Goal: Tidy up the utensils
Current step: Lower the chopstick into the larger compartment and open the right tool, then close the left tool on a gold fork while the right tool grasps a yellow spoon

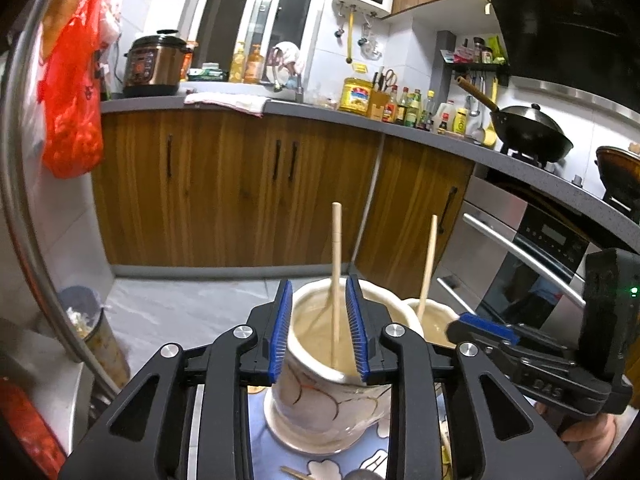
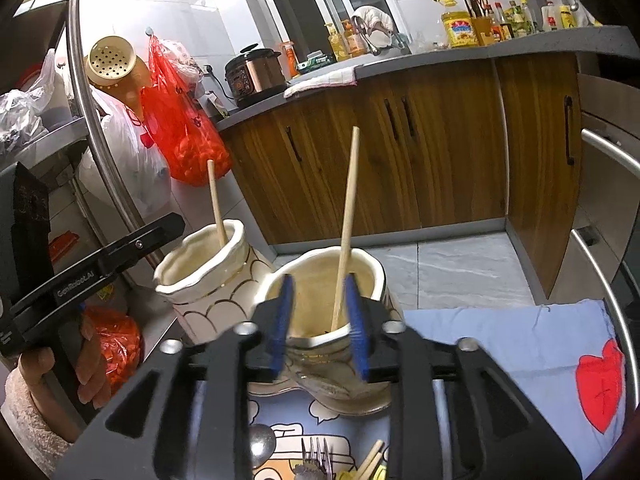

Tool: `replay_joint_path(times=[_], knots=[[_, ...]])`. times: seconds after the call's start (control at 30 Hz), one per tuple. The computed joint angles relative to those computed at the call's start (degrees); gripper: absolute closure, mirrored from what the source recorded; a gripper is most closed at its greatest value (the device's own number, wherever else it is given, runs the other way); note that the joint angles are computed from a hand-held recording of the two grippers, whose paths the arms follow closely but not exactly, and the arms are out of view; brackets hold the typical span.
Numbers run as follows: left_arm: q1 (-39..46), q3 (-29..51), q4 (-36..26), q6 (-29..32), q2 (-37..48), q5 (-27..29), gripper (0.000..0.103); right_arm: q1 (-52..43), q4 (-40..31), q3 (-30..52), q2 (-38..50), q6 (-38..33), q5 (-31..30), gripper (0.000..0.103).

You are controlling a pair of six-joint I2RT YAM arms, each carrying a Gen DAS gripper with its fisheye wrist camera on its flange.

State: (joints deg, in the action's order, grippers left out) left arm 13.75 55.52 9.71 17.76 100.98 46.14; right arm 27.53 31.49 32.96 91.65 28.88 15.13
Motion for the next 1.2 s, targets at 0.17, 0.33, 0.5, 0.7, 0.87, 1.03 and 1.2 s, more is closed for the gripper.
replay_joint_path(times=[0.17,0.33,0.5,0.7,0.87,1.03,1.2], knots=[[2.2,-2.2,-2.3,1.3,-4.6,-0.9,0.055,2.3,-5.0,-2.3,-6.3,-0.4,4.1,0.044],[5.6,-5.1,-7.4,5.1,-9.9,-0.1,0.027,5.6,-10.1,-5.5,-14.0,0.1,8.9,0.023],[8.5,-6.1,-15.6,10.5,-12.6,-0.7,0.015,8.9,-15.6,-8.6,-21.4,1.4,14.3,0.005],[10.0,-6.8,-22.3,17.4,-9.7,-3.0,0.014,12.9,-28.6,-8.1,-23.7,4.6,22.2,0.005],[10.1,-9.4,-18.8,19.0,-6.4,-5.4,0.013,13.8,-34.0,-9.5,-21.7,7.9,22.4,0.005],[9.5,-9.0,-17.6,20.1,-2.4,-8.0,0.013,12.1,-31.2,-11.8,-17.9,9.4,14.6,0.005],[9.1,-8.2,-18.7,21.4,-0.1,-9.0,0.013,12.5,-31.4,-10.5,-11.7,12.4,15.8,0.005]])
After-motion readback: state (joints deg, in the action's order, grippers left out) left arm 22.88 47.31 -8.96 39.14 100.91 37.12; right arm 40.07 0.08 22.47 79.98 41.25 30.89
